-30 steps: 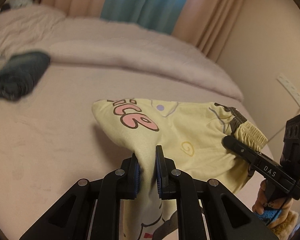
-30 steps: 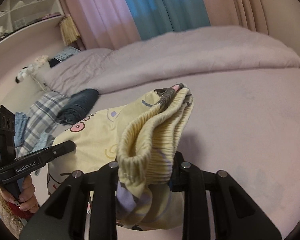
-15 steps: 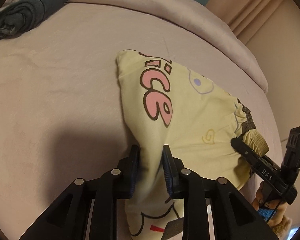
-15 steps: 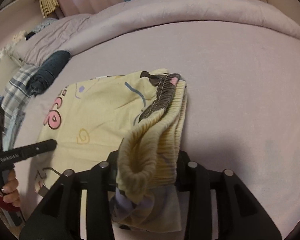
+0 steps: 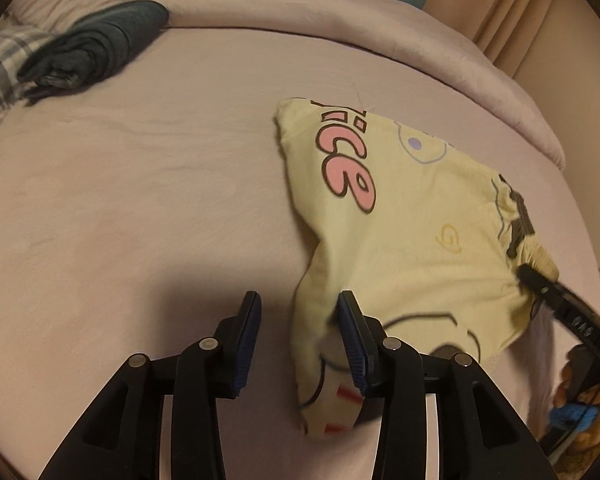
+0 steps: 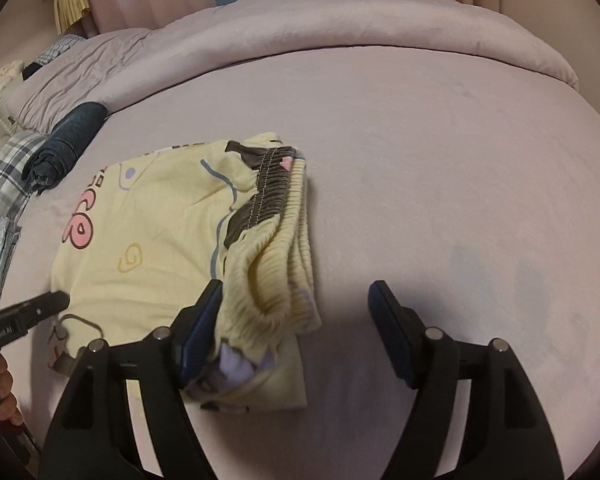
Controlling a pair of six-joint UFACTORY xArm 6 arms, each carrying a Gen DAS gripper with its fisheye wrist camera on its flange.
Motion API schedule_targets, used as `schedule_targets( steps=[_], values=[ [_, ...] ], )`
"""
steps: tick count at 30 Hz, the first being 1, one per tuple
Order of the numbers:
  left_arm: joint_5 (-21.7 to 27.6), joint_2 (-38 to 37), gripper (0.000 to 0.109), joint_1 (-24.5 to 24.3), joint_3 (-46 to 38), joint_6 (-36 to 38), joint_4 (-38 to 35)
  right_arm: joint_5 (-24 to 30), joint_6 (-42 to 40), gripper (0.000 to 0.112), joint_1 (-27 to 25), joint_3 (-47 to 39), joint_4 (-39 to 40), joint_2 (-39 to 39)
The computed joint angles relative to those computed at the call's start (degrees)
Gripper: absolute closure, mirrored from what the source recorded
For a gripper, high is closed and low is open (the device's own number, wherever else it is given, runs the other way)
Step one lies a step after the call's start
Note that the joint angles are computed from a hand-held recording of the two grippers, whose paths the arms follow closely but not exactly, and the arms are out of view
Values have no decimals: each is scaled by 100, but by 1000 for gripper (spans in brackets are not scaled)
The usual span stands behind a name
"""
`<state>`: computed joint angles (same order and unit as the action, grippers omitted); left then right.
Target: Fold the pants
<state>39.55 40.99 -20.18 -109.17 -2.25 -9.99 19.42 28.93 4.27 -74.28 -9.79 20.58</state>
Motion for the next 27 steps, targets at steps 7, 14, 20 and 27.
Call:
schedule_targets(
  steps=[7, 14, 20, 27],
  values=[
    [-1115, -1453, 48, -183, 1685, 68, 13, -88, 1452, 37, 20, 843, -1311, -1175],
    [-2019, -2203, 29, -482, 2552, -840, 778, 40, 3042, 26, 305, 1510, -2947, -2240],
    [-2090, -2627, 29, -598, 3177, -1861, 1680, 22, 3557, 26, 547, 1884, -3324, -2617],
    [-1976, -2843, 29, -676, 3465, -2983, 2829, 19, 3786, 25, 705, 2029, -3612, -2798]
  ],
)
